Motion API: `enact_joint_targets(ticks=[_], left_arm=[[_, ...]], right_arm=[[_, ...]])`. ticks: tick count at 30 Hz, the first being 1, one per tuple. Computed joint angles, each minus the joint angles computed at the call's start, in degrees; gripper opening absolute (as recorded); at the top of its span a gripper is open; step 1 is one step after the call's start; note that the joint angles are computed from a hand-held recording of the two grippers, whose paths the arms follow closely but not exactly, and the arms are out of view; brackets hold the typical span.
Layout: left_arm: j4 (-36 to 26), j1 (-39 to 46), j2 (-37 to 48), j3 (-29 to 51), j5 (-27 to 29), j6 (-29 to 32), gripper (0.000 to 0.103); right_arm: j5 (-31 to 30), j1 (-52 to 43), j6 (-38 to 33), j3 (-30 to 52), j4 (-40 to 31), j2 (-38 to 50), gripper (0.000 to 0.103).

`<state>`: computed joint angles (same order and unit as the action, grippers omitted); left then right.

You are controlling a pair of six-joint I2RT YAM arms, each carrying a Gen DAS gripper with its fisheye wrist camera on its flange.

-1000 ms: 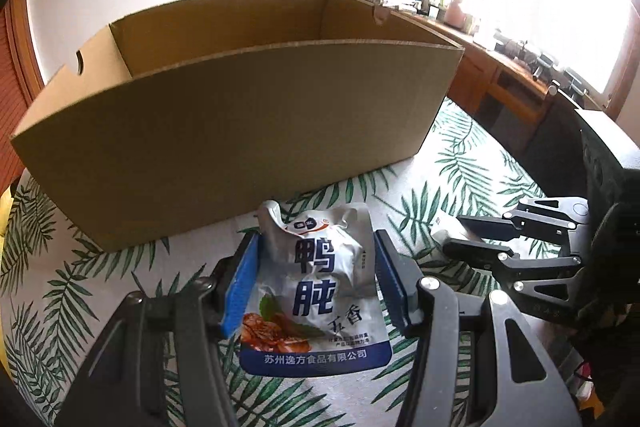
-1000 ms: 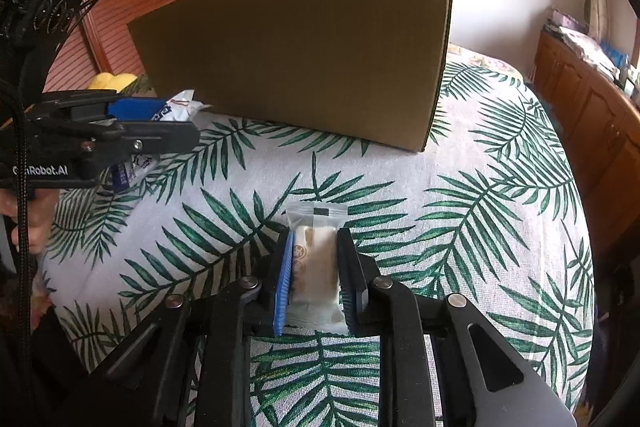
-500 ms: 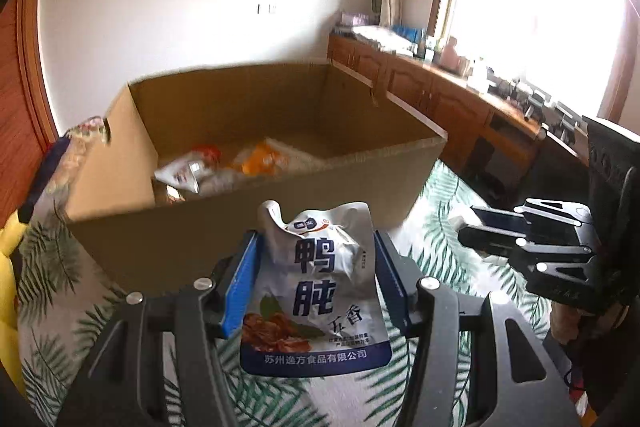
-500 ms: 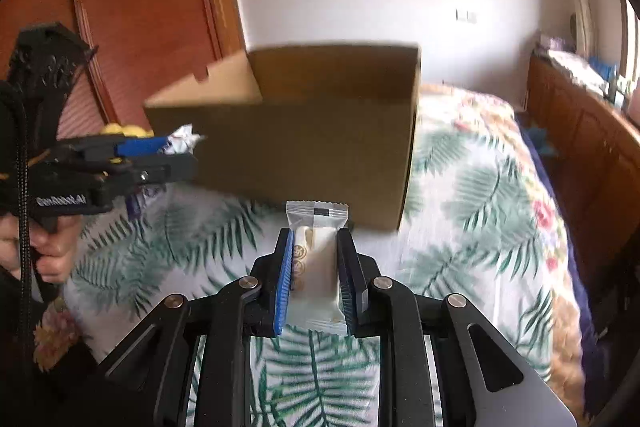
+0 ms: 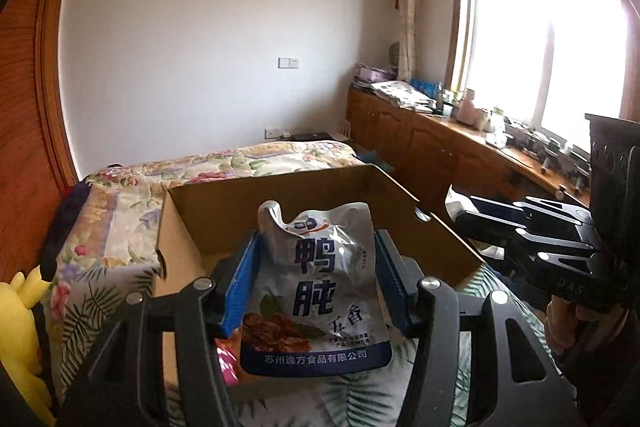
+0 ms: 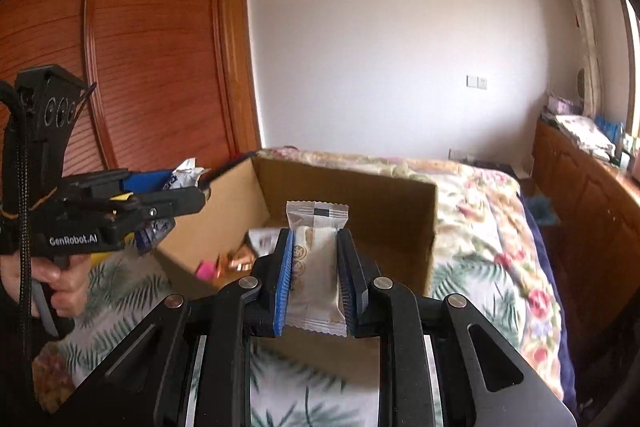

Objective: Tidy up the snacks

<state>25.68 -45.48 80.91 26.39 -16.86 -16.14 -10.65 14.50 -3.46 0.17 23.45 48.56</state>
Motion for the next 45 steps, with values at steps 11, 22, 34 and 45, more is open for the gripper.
enact_joint_targets(ticks=[11,22,34,45], left_arm=[[9.3,7.5,14.9,3.1,6.3,0.9,0.056],[7.7,5.0,17.9,5.4,3.2,-0.7,0.058],[6.8,2.5,16.7,4.4,-1.0,-2.2,0.063],[-0.2,-5.0,5.2,-1.5,-9.6,-6.2,0.065]], right_arm=[[0.9,1.7,0.5,6.7,34.4,45.1,0.020],[-1.9,0.7,0.4,11.2,35.4,53.2,0.022],[-0.5,1.7,0.8,9.3,33.5,49.6,0.024],[4.3,3.5,3.8,0.6,22.5,28.0,0.024]])
